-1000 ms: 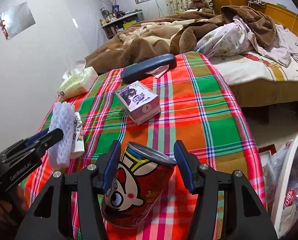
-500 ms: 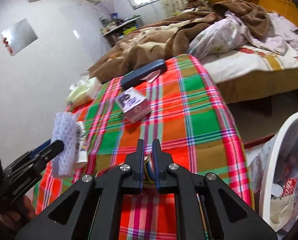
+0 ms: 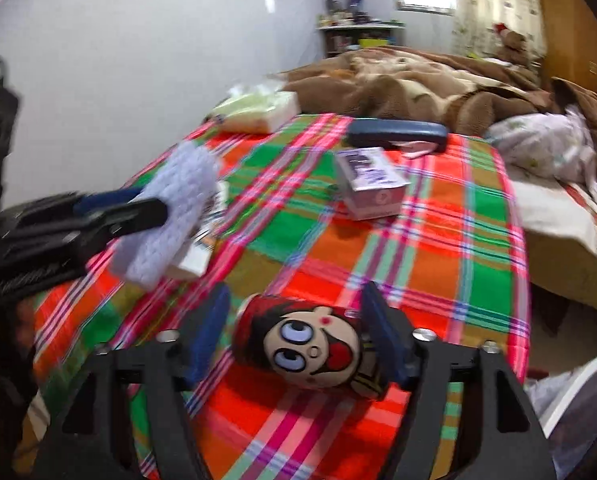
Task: Collect trash
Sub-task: 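Grasp the red Drink Milk can with the right gripper and lift it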
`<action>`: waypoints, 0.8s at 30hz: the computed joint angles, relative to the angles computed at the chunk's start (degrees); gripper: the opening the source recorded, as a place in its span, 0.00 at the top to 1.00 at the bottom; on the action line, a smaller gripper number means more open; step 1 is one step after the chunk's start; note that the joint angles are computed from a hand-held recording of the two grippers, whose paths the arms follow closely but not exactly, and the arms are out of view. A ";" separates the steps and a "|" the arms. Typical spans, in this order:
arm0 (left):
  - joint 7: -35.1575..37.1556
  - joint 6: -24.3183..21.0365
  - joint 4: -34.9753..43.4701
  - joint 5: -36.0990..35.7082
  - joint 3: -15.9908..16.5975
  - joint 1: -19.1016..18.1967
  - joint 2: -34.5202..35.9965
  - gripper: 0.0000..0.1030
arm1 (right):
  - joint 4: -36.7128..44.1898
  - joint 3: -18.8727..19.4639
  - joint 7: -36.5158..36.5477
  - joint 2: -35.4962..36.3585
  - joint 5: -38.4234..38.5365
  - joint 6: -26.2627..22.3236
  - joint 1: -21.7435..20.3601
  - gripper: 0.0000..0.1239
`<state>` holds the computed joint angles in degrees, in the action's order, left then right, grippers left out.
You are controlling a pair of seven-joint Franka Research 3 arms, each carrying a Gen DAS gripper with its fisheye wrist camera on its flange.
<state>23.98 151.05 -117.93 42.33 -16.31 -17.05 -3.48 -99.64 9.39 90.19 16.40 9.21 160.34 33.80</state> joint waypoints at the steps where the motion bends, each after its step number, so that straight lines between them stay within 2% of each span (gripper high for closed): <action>1: -0.21 0.36 -0.52 0.03 0.08 0.06 -0.43 0.65 | 0.15 1.11 -2.99 -0.10 0.84 -1.34 -0.83 0.39; 7: -0.34 1.39 -2.36 -0.38 -0.11 0.49 -1.96 0.65 | 0.90 0.00 -8.61 -0.55 -6.87 -12.34 1.11 0.39; 11: 0.30 1.79 -3.05 -1.11 -0.38 0.53 -2.33 0.65 | 1.15 -1.55 -3.86 -0.21 -12.76 -14.88 3.30 0.39; 13: 0.78 1.93 -3.46 -1.57 -0.52 0.43 -2.57 0.65 | 0.23 -0.97 -3.16 -0.58 -11.57 -13.89 2.88 0.42; 14: 0.90 1.99 -3.50 -1.76 -0.57 0.43 -2.58 0.65 | -0.12 -0.76 -2.90 -0.78 -10.98 -13.64 2.68 0.49; 19: 0.62 2.39 -4.06 -1.75 -1.05 0.36 -3.29 0.65 | -3.86 -0.53 0.76 -3.37 -10.66 -10.82 2.53 0.53; 24: 0.81 2.22 -4.38 -1.60 -1.46 0.18 -3.62 0.65 | -6.40 -0.60 6.06 -4.96 -9.79 -7.19 2.28 0.54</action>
